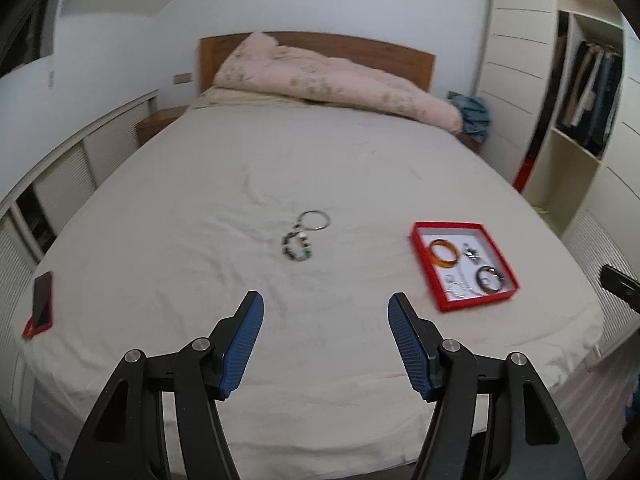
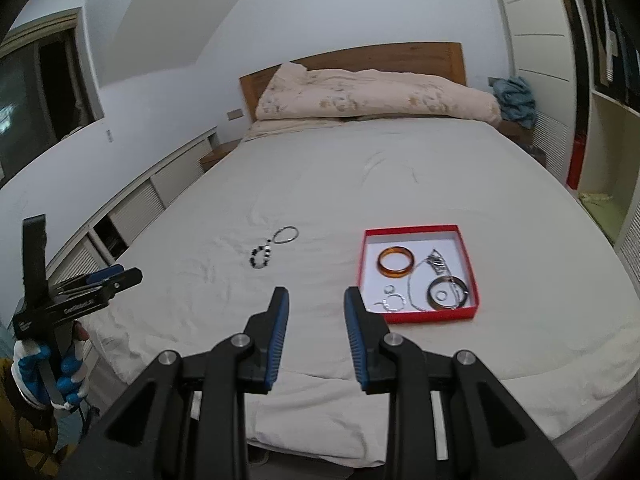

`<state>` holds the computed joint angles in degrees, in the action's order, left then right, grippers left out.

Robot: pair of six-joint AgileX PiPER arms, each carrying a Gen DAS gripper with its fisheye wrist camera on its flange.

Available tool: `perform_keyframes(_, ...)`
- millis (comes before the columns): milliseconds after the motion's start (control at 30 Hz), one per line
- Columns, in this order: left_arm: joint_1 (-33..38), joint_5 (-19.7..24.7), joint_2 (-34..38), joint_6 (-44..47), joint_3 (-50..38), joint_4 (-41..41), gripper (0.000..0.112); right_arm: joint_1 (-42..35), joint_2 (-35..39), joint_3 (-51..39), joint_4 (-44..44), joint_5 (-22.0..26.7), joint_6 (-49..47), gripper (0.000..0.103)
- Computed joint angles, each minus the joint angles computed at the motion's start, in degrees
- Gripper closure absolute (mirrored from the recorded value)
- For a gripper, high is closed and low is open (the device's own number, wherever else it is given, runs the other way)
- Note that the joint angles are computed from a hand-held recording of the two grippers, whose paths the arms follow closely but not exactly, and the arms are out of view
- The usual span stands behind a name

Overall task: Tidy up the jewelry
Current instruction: 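Withdraw both tools toward the beaded bracelet and silver bangle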

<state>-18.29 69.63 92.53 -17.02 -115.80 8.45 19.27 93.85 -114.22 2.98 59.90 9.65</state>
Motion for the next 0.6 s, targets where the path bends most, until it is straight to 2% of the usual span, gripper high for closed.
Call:
perform_keyframes(367, 3.8, -0.5, 0.8, -1.9, 3.9, -0.3, 0.048, -0.9, 2.6, -0.9, 2.8, -0.2, -1.6, 0.075)
perform_keyframes(600, 6.6, -1.1, 5.1, -1.2, 4.8, -2.2, 0.048, -2.2, 10.6, -7.1, 5.7, 2.9, -2.1, 0.075)
